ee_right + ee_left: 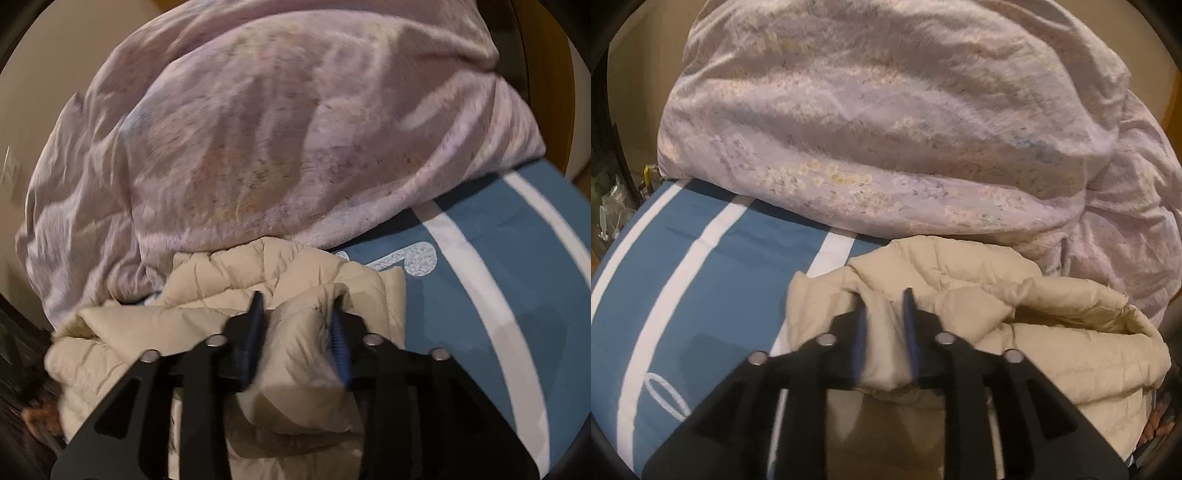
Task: Fold large clothes
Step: 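Lift the hem with both tools and fold it up toward the collar, then open both tools and press the folded jacket flat near the collar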
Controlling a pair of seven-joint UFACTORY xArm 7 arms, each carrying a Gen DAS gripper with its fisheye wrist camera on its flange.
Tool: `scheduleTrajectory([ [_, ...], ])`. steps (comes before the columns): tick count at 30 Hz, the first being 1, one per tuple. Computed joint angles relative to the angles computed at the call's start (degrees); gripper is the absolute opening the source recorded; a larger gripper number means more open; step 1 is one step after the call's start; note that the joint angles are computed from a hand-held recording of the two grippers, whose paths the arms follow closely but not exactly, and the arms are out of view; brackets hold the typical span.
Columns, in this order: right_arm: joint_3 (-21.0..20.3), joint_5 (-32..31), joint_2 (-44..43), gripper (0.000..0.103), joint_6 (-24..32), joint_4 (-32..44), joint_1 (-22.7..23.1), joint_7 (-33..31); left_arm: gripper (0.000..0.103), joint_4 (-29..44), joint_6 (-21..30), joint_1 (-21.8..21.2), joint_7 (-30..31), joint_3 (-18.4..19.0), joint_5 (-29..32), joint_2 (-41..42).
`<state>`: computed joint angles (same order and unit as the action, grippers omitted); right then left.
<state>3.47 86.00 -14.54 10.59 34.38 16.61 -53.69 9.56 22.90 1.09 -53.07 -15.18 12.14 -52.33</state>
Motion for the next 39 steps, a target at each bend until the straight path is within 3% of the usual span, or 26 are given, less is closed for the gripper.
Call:
scheduleTrajectory([
  [3, -0.8, 0.4, -1.1, 0.055, 1.7, -0.1, -0.6, 0.9, 0.045, 0.2, -1.2, 0.5, -0.9, 0.0, -0.3, 0.9],
  [5, 0.8, 0.5, -3.6, 0.077, -3.3, -1.5, -0.5, 1.5, 0.067, 0.3, 0.6, 0.5, -1.5, -0.6, -0.2, -1.2],
  [6, 0.9, 2.9, -5.0, 0.085, -5.7, -2.0, 0.2, -1.0, 0.073, 0.3, 2.9, 0.5, -1.9, -1.5, 0.2, -3.4],
  [7, 1.2, 4.5, -7.1, 0.085, -7.3, -2.7, 0.5, -3.0, 0.077, 0.3, 5.3, 0.3, -2.2, -2.2, 0.8, -5.9],
  [9, 1.7, 2.3, -10.3, 0.085, -7.9, -4.4, 0.1, -1.1, 0.077, 0.1, 9.1, -1.1, -1.5, -1.7, 1.2, -10.1],
  [14, 4.9, -12.4, -18.8, 0.085, -7.2, -10.2, -1.8, 12.8, 0.078, -0.1, 19.4, -6.2, -0.6, -1.0, -0.1, -20.9],
  [17, 7.8, -18.7, -21.7, 0.085, -5.9, -11.9, -3.2, 19.1, 0.079, 0.1, 23.2, -8.9, -0.6, -1.7, -1.2, -24.0],
  [21, 8.7, -22.9, -21.9, 0.085, -6.5, -12.3, -1.7, 22.9, 0.079, 0.8, 25.0, -11.1, -1.0, -3.4, -2.0, -23.6],
  [25, 8.2, -25.8, -20.0, 0.085, -8.7, -12.1, 0.8, 24.7, 0.079, 1.6, 24.4, -12.1, -2.0, -4.8, -1.7, -21.1],
  [32, 5.5, -29.9, -11.9, 0.085, -15.1, -10.1, 6.1, 27.1, 0.079, 2.1, 17.4, -10.2, -3.9, -5.5, 0.6, -12.4],
  [34, 7.5, -32.2, -9.1, 0.085, -17.4, -9.3, 4.9, 28.6, 0.079, 2.4, 15.3, -9.2, -4.6, -5.9, 1.5, -9.5],
  [38, 17.3, -36.5, -4.7, 0.085, -21.0, -7.3, -3.7, 32.1, 0.079, 3.9, 11.9, -6.0, -6.4, -7.7, 4.7, -3.4],
  [39, 22.0, -37.2, -3.7, 0.085, -21.5, -6.6, -8.2, 32.9, 0.079, 4.3, 11.5, -5.5, -7.0, -8.0, 5.4, -2.4],
])
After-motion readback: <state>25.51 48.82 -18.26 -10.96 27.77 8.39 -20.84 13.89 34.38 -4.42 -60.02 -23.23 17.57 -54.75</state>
